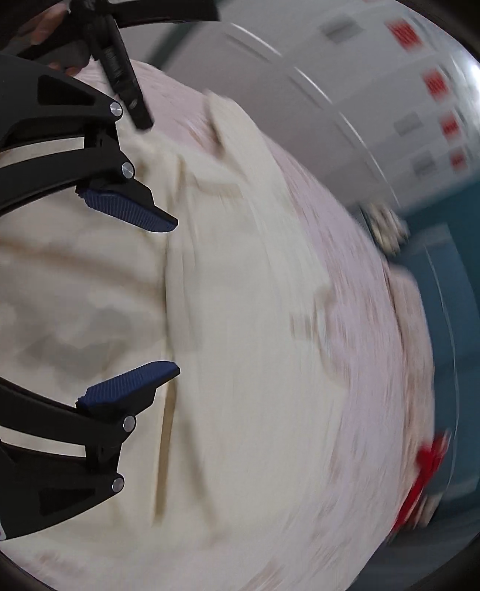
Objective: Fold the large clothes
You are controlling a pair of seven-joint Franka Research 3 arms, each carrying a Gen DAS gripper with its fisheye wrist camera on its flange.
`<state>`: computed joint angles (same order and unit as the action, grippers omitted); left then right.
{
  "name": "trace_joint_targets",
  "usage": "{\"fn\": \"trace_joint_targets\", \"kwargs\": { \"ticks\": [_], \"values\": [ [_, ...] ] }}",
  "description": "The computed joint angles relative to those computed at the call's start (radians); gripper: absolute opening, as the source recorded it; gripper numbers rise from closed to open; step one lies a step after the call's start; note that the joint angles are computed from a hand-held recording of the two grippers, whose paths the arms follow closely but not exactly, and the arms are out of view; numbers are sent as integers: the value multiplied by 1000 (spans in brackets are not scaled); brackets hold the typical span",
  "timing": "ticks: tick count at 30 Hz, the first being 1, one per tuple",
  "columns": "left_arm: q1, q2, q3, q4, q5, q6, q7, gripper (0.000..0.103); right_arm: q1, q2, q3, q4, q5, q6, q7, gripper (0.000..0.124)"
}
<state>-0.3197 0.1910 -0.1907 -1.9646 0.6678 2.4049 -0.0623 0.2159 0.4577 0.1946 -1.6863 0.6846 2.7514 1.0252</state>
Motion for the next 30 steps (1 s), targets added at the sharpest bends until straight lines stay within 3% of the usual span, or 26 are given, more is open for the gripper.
{"fn": "trace_joint_targets", "kwargs": {
  "ticks": [3,8,11,14,16,19,21,26,27,29,30],
  "values": [
    [9,95,15,97,6,57,32,97,-15,33,-67,39,-14,2,133,71],
    [40,225,32,201,-116,162,107,95,-89,136,-69,150,6,-7,239,71],
    [45,247,51,204,-172,217,106,85,-133,214,-55,241,25,-62,318,71],
    [40,268,69,235,-186,205,129,58,-142,275,-43,311,28,-63,376,68],
    [31,276,79,264,-179,175,158,34,-141,327,-40,388,12,-84,415,44],
    [14,287,102,321,-133,128,197,9,-135,392,-37,501,-28,-130,463,18],
    [9,273,118,328,-94,139,203,8,-142,396,-8,526,-28,-113,424,12],
    [-43,230,171,357,113,68,129,7,-192,283,111,379,85,99,157,11],
    [-37,228,164,350,119,51,126,7,-175,280,86,374,83,98,150,10],
    [-1,260,128,352,60,45,171,7,-94,328,-41,421,-51,20,282,10],
    [13,289,109,356,17,29,204,6,-76,346,-73,435,-87,-10,322,10]
  ]
}}
